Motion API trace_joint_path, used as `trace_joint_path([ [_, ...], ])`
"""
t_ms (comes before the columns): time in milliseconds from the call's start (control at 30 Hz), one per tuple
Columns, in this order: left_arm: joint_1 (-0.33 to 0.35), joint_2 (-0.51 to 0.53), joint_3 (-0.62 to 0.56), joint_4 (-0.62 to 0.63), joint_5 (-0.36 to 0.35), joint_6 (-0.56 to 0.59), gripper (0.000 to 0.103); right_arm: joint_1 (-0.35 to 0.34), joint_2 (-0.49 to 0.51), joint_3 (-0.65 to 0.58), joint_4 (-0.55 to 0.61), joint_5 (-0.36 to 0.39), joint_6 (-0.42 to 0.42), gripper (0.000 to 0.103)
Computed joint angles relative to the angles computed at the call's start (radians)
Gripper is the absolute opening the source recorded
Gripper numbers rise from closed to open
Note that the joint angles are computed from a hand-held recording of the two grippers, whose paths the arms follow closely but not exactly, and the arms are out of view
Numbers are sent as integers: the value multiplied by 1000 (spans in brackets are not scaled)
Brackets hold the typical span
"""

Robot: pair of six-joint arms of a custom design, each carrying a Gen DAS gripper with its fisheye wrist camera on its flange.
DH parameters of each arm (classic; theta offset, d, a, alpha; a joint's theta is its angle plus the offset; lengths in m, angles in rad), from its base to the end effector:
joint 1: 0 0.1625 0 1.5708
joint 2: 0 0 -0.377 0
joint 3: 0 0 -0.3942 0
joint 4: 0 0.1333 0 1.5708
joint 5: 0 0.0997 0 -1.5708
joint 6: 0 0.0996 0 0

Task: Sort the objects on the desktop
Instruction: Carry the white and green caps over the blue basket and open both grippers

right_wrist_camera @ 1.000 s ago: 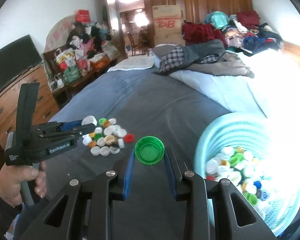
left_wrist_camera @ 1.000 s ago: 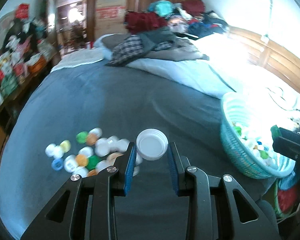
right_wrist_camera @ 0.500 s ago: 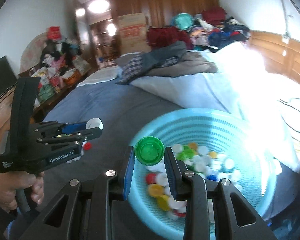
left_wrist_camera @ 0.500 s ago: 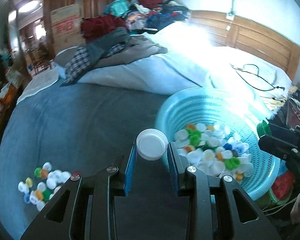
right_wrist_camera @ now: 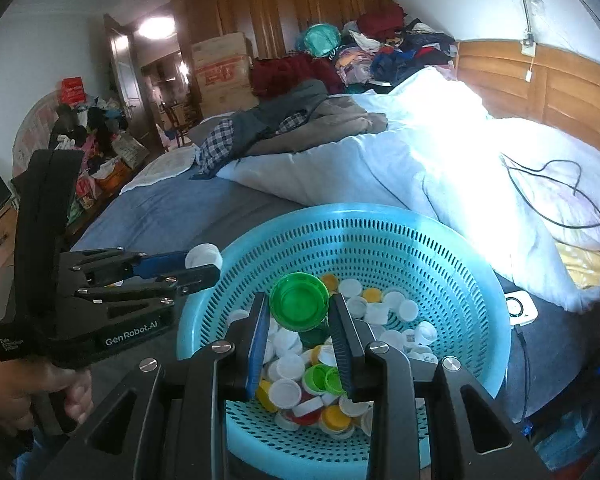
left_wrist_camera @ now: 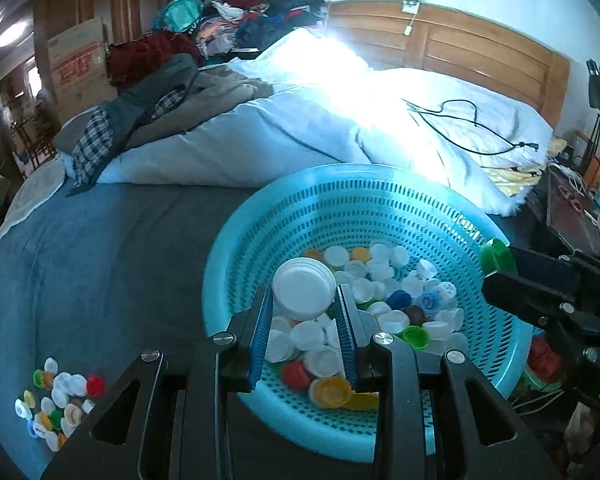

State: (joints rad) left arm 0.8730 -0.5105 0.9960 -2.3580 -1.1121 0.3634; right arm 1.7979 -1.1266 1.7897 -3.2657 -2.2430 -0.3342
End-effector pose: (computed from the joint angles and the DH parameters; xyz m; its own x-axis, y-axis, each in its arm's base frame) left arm -0.3776 -0.7265 0.1071 -0.5031 0.7043 -0.5008 0.8477 0.5149 -0.1275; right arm 0.2025 -0.5595 0.3058 -0.7959 0.1614 0.5834 -0.3987 0.5854 -0.7059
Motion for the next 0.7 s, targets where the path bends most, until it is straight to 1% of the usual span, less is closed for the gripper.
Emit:
trace_joint_path([
  [400,-6,13,-4,8,4,-3,27,-12,-7,24,-8,9,16,33],
  [667,-6,7,3,2,-9,-4,27,-11,-3,24,-17,5,7,33],
  [700,-4,6,1,6,-11,-6,34,-10,-1,22,-15,1,5,33],
])
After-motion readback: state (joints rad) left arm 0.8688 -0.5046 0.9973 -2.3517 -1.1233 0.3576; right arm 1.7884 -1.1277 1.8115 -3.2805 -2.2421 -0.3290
